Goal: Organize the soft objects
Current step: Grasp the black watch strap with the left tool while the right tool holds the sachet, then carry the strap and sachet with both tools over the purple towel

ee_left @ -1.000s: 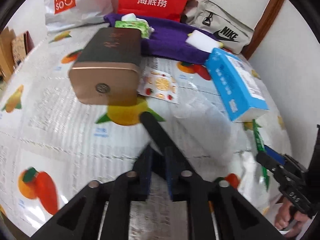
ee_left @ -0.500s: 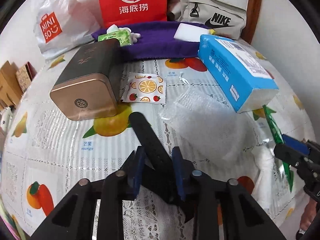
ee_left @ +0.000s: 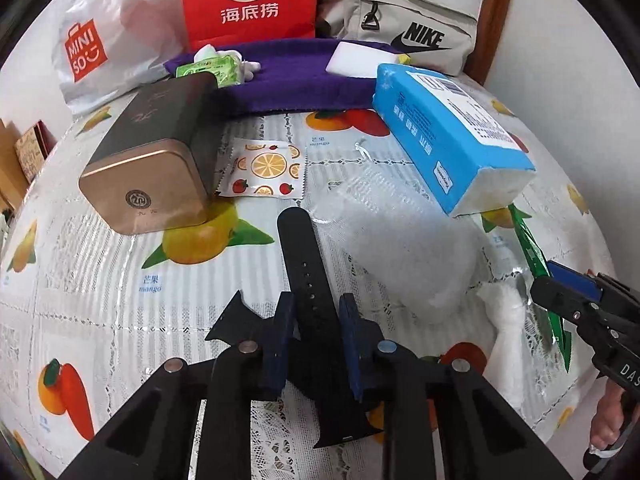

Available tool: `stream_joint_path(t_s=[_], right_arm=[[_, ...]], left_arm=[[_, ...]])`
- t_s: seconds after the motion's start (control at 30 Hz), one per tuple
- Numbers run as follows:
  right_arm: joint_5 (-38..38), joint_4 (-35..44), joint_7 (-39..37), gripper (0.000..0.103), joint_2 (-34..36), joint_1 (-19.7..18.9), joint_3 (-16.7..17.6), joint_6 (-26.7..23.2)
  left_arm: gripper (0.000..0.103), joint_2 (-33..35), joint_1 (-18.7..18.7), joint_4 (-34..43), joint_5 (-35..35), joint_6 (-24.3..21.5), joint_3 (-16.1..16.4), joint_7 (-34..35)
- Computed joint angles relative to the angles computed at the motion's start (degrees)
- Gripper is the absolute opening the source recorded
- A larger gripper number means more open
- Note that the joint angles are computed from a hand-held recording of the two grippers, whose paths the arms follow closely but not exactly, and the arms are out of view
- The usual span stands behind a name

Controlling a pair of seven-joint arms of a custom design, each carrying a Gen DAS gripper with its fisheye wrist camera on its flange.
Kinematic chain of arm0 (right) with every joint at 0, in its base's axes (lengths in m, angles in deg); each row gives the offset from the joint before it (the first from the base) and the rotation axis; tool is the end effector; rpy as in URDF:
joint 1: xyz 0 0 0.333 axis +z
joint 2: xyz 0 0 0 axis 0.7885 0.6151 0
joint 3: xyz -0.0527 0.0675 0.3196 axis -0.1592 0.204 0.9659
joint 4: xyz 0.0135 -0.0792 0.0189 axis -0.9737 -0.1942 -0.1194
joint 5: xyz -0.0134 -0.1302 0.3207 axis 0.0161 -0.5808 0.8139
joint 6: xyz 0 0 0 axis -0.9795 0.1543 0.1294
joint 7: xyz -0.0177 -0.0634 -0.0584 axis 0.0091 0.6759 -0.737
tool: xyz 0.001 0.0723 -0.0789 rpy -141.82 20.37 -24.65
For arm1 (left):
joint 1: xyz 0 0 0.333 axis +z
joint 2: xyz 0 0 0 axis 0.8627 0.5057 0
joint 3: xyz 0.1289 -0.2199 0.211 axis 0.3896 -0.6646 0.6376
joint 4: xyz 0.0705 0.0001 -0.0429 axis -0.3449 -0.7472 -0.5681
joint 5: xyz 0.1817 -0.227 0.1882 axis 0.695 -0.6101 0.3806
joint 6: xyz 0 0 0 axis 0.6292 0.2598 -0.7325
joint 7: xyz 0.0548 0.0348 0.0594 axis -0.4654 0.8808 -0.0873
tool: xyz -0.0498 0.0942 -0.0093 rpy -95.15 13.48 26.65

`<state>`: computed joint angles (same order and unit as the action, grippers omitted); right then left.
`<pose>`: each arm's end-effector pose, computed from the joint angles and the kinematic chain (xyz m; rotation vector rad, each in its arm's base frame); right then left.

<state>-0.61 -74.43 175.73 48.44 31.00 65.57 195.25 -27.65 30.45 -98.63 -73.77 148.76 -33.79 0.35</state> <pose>0.5671 0.1747 0.3189 -1.9130 1.4424 -0.2030 0.5633 -0.1896 0.3354 -1.9235 1.9250 -0.6063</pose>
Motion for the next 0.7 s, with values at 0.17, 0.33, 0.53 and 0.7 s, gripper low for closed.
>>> stream_joint_path(t_s=[0.17, 0.33, 0.53, 0.7], right_arm=[[0.9, 0.0, 0.6, 0.033, -0.9, 2.0, -2.5, -0.6], [1.9, -0.8, -0.1, 0.033, -1.7, 2.4, -2.7, -0.7], [1.8, -2.4, 0.9, 0.033, -4.2, 3.8, -4.4, 0.6], [1.0, -2.9, 2.0, 0.032, -5.6, 4.2, -4.9, 0.6]], left_arm=[[0.028, 1.3, -5.7, 0.6, 2.9, 0.9, 6.0, -3.1], [0.020, 0.4, -0.2, 0.0, -0.1, 1.7, 0.4, 0.8], [0.019, -2.4, -0.7, -3.8, -3.3, 4.7, 1.5, 2.8], [0.019, -5.3, -2.4, -7.3, -5.9, 6.7, 4.5, 4.1]])
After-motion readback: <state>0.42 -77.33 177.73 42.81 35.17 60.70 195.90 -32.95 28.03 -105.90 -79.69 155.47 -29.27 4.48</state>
